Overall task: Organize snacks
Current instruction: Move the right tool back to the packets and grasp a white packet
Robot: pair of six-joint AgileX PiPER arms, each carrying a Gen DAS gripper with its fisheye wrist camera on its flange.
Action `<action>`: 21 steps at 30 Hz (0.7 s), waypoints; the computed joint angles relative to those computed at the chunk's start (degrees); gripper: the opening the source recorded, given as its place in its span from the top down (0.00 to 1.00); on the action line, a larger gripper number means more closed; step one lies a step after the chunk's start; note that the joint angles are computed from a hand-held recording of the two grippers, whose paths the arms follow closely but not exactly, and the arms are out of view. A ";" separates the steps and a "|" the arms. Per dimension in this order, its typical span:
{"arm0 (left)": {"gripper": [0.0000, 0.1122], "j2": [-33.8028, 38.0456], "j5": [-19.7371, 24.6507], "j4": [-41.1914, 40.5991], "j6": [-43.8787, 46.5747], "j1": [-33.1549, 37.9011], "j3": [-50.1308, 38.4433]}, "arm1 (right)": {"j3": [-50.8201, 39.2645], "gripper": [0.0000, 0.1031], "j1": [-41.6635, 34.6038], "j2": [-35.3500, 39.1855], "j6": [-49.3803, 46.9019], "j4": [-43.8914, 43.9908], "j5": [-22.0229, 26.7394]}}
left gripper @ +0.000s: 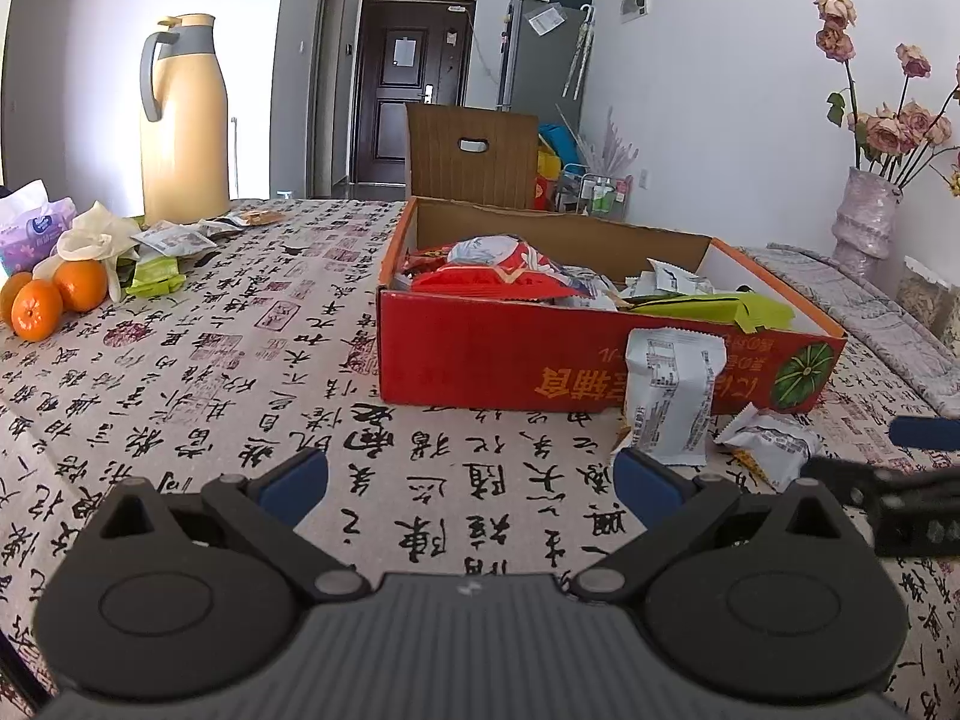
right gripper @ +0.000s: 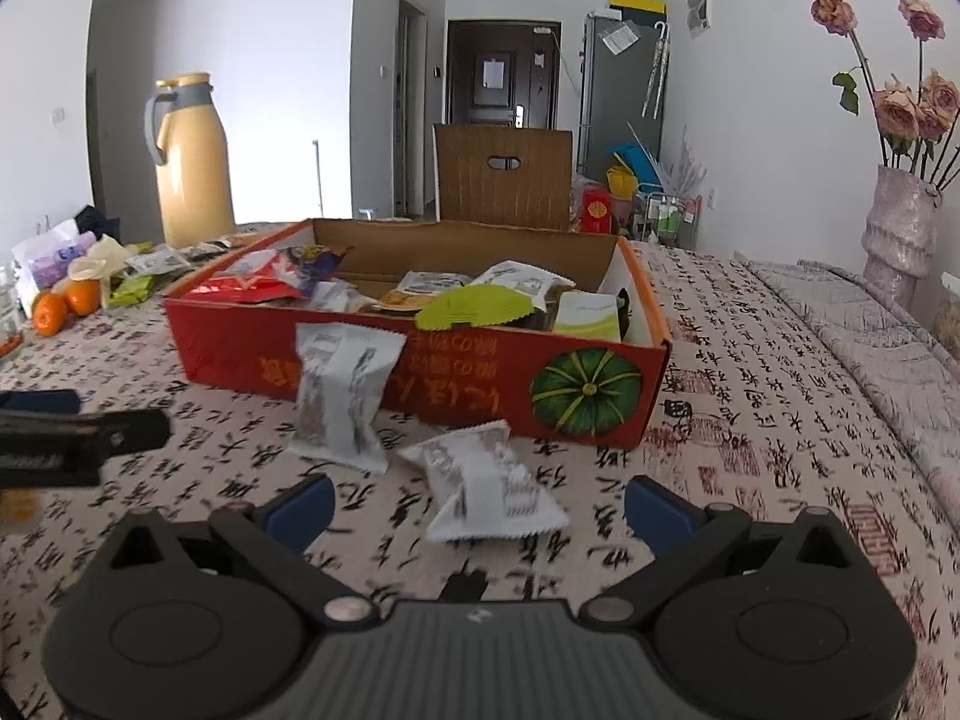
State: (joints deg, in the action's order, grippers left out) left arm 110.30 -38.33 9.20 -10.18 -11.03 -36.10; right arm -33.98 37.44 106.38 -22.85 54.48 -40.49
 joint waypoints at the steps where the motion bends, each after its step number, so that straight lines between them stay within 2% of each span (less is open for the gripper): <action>1: 0.08 0.04 0.10 -0.06 0.02 -0.04 -0.05 | -0.84 0.00 -0.74 0.43 -0.71 0.19 0.71; 7: 0.08 0.15 0.86 0.44 -0.60 0.09 -0.48 | -6.47 0.00 -5.60 3.97 -3.30 -0.92 5.89; 13: 0.08 0.23 1.20 0.79 -0.90 0.20 -0.67 | -9.17 0.10 -7.47 7.32 -2.22 -2.23 7.27; 18: 0.08 0.35 1.20 0.93 -1.22 0.26 -0.74 | -9.30 0.33 -8.31 8.15 0.63 -6.08 8.35; 20: 0.08 0.35 1.18 0.74 -1.12 0.20 -0.75 | -9.18 0.36 -8.43 8.38 2.25 -8.03 8.20; 21: 0.08 0.35 1.18 0.74 -1.12 0.20 -0.75 | -9.00 0.42 -8.45 8.33 2.84 -8.73 8.08</action>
State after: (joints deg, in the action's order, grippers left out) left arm 110.65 -37.16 9.94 -11.30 -10.82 -36.85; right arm -42.98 28.98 114.71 -20.01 45.74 -32.40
